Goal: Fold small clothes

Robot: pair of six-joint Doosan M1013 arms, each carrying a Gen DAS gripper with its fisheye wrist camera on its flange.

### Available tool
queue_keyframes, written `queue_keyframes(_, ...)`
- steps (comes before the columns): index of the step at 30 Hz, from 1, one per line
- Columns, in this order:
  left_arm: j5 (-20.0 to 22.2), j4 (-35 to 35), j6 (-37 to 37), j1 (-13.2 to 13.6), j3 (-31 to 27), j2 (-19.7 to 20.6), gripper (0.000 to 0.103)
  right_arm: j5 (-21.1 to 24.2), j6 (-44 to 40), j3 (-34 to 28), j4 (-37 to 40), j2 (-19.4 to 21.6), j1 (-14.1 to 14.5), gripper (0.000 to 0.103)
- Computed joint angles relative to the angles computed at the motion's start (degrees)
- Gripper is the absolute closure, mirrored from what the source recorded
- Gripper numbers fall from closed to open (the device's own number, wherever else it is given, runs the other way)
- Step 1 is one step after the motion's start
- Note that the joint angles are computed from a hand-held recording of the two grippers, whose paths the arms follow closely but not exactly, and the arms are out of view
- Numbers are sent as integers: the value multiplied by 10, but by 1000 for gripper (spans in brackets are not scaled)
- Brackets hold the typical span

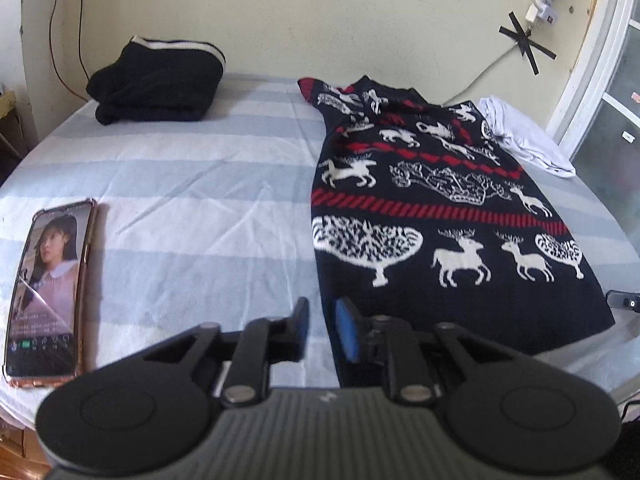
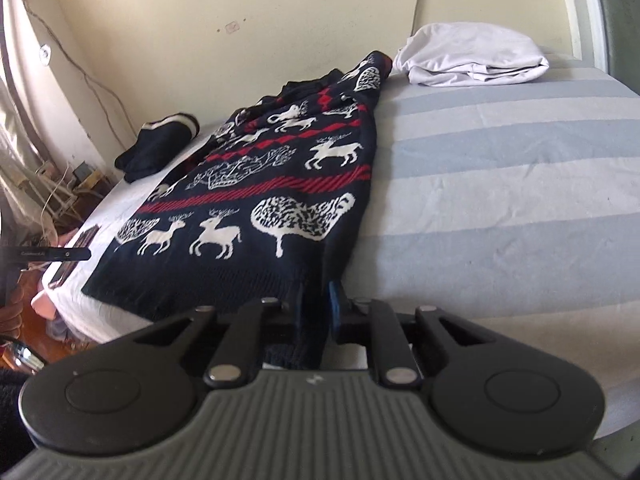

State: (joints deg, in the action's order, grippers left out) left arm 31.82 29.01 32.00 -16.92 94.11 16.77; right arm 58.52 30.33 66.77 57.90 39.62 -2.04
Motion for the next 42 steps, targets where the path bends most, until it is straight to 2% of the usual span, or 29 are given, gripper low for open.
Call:
queue_keyframes(2,-7,-51,30,6,1,1,55,11,3,-2,-15,-1,-2,76)
queue_keyframes(4,-21,-118,80,12,1,4,54,27,8,-5,-32,0,-3,67)
queue_keyframes(5,-19,-142,102,12,-2,8,59,34,10,-6,-40,1,-2,67)
queue_keyframes(6,-11,-136,105,8,-7,12,62,40,9,-5,-40,3,-1,67)
queue_keyframes(7,2,-115,104,3,-12,16,91,36,-11,5,-25,0,-1,73)
queue_keyframes(8,8,-124,120,2,-16,17,96,44,-19,5,-24,1,1,84)
queue_keyframes(9,0,-143,129,6,-15,14,96,52,-24,2,-26,2,4,95)
queue_keyframes(12,-41,-156,110,23,-9,-1,97,66,-29,-6,10,10,1,96)
queue_keyframes(15,-87,-158,97,41,-17,-6,97,55,-14,-33,57,23,-6,96)
queue_keyframes(19,-98,-103,83,60,-87,30,97,32,20,-124,95,64,1,96)
queue_keyframes(21,-94,-46,33,69,-135,65,96,15,52,-198,91,98,14,96)
queue_keyframes(22,-78,20,-31,68,-163,87,91,2,80,-248,82,123,23,96)
queue_keyframes(23,-45,64,-69,67,-193,110,76,-24,107,-287,69,143,33,95)
queue_keyframes(24,11,79,-76,64,-227,132,66,-52,131,-322,56,162,42,91)
queue_keyframes(25,51,63,-64,63,-249,148,58,-82,159,-355,26,180,52,84)
queue_keyframes(26,61,30,-40,65,-254,153,56,-88,213,-391,-32,197,59,77)
queue_keyframes(27,41,3,-12,66,-242,148,54,-80,257,-407,-63,205,60,70)
queue_keyframes(28,20,-3,0,65,-224,142,45,-58,273,-413,-63,209,57,70)
queue_keyframes(29,25,9,-8,61,-216,141,36,-33,258,-402,-34,205,50,68)
queue_keyframes(31,42,5,-5,55,-206,141,32,-25,212,-336,8,178,40,50)
queue_keyframes(33,58,-16,16,53,-206,146,32,-20,186,-285,7,155,36,49)
queue_keyframes(34,75,-3,15,49,-209,150,32,-21,176,-263,6,146,35,49)
queue_keyframes(36,110,44,1,38,-220,162,27,-33,155,-225,10,130,36,48)
queue_keyframes(38,140,103,-27,26,-225,173,18,-54,144,-202,0,122,44,44)
queue_keyframes(42,162,199,-113,9,-213,177,8,-130,57,-150,31,103,56,40)
